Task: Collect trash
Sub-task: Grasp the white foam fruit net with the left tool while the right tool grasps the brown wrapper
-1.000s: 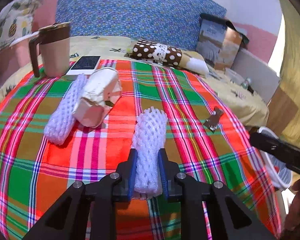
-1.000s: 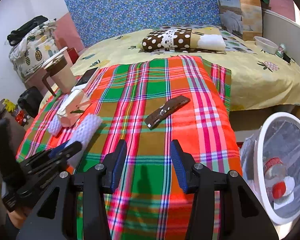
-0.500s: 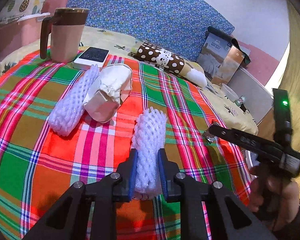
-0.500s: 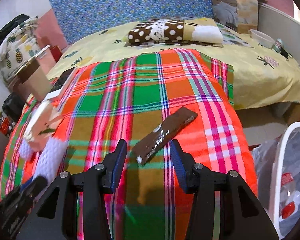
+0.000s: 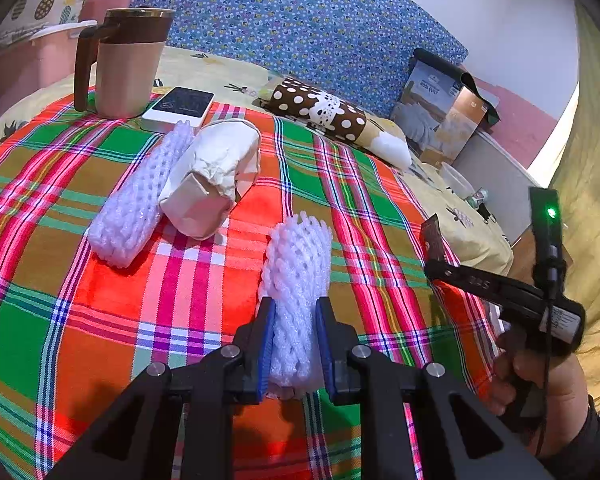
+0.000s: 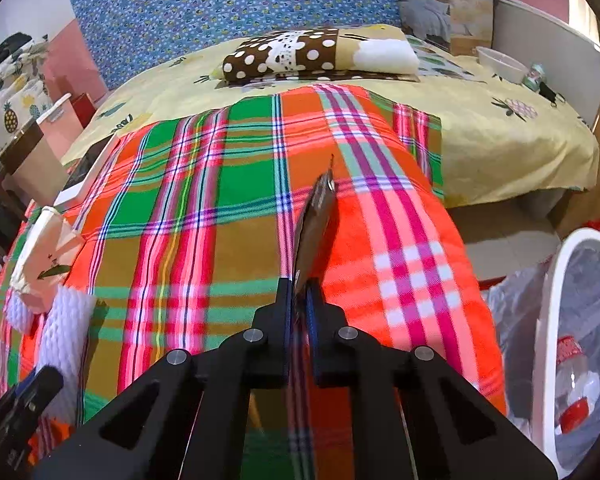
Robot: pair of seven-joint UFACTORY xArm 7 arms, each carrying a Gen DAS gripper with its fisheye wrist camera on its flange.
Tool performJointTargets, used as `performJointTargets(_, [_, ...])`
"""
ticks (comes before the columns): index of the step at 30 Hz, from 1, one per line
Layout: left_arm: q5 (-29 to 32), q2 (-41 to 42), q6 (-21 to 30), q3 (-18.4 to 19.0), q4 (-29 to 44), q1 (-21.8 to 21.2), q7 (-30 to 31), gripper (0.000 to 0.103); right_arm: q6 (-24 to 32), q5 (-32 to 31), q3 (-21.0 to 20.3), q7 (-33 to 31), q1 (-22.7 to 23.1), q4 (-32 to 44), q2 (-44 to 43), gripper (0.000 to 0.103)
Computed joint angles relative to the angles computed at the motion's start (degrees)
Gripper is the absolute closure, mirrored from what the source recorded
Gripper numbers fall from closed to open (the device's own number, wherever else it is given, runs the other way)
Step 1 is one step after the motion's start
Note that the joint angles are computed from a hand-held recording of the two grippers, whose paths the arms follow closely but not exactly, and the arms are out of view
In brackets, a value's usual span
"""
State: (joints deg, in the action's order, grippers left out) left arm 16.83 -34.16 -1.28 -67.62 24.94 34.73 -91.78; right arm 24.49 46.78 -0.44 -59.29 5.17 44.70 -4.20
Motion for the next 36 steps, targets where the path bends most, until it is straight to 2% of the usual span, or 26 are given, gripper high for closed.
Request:
performJointTargets(4, [0.43, 0.30, 0.98, -0.08, 0.66, 0.03, 0.50, 0.082, 3.19, 1.84, -1.45, -4.23, -0.29, -2.30, -3.41, 0.094])
performJointTargets(8, [1.65, 0.97, 4.93, 0.18, 2.50, -1.19, 0.88, 0.082, 5.74, 2.86, -3.77, -9.16, -0.24, -4.87, -7.23, 0.095])
performJointTargets(11, [2.64, 1.37, 7.49, 0.98, 3.32, -2.88, -0.17, 0.082, 9.72, 2.67, -5.12, -10.12, -0.65, -3.23, -6.05, 0.095])
performJointTargets(13, [3.57, 1.67, 8.93, 1.85, 3.49, -4.19, -1.12, 0.082, 9.53, 4.91, -5.12, -11.21, -0.91, -2.27, -5.32, 0.093])
performJointTargets(14, [4.00, 1.85, 9.85, 2.25, 3.74, -4.88, -1.65, 0.082, 8.92, 6.48, -5.00, -12.12, -0.93, -1.82, -4.97, 0.089])
performJointTargets(16, [5.17, 2.03, 10.78, 3.13, 3.81, -5.86, -2.55, 0.082, 7.85, 8.56, -4.29, -12.65, -0.95, -0.33, -3.49, 0.063])
performJointTargets(17, [5.78, 2.16, 11.34, 3.48, 4.05, -6.25, -2.97, 0.082, 7.33, 8.77, -3.73, -12.06, -1.02, 0.66, -2.42, 0.062])
performJointTargets(23, [10.37, 4.14, 12.89, 4.90, 5.46, -6.54, -4.97, 0.082, 0.93, 11.26, 0.07, -12.66, -0.65, 4.03, 3.26, 0.062])
performJointTargets(26, [12.86, 5.44, 12.87, 4.98, 6.03, -5.94, -6.36, 0.082, -0.30, 8.42, 1.37, -9.36, -1.27, 5.73, 6.12, 0.062])
performJointTargets(28, [14.34, 6.07, 13.00, 5.06, 6.34, -5.89, -7.45, 0.082, -1.03, 7.72, 2.02, -8.79, -1.97, 6.00, 6.74, 0.076])
performJointTargets(32, [17.14, 6.91, 13.58, 5.56, 6.99, -6.38, -9.31, 0.082, 0.20, 10.10, 2.28, -11.35, -3.30, 5.37, 5.16, 0.079])
performJointTargets(36, [19.39, 7.62, 15.13, 6.68, 7.82, -8.16, -10.96, 0.082, 3.74, 12.09, 0.81, -14.25, -3.87, 3.40, 1.75, 0.079])
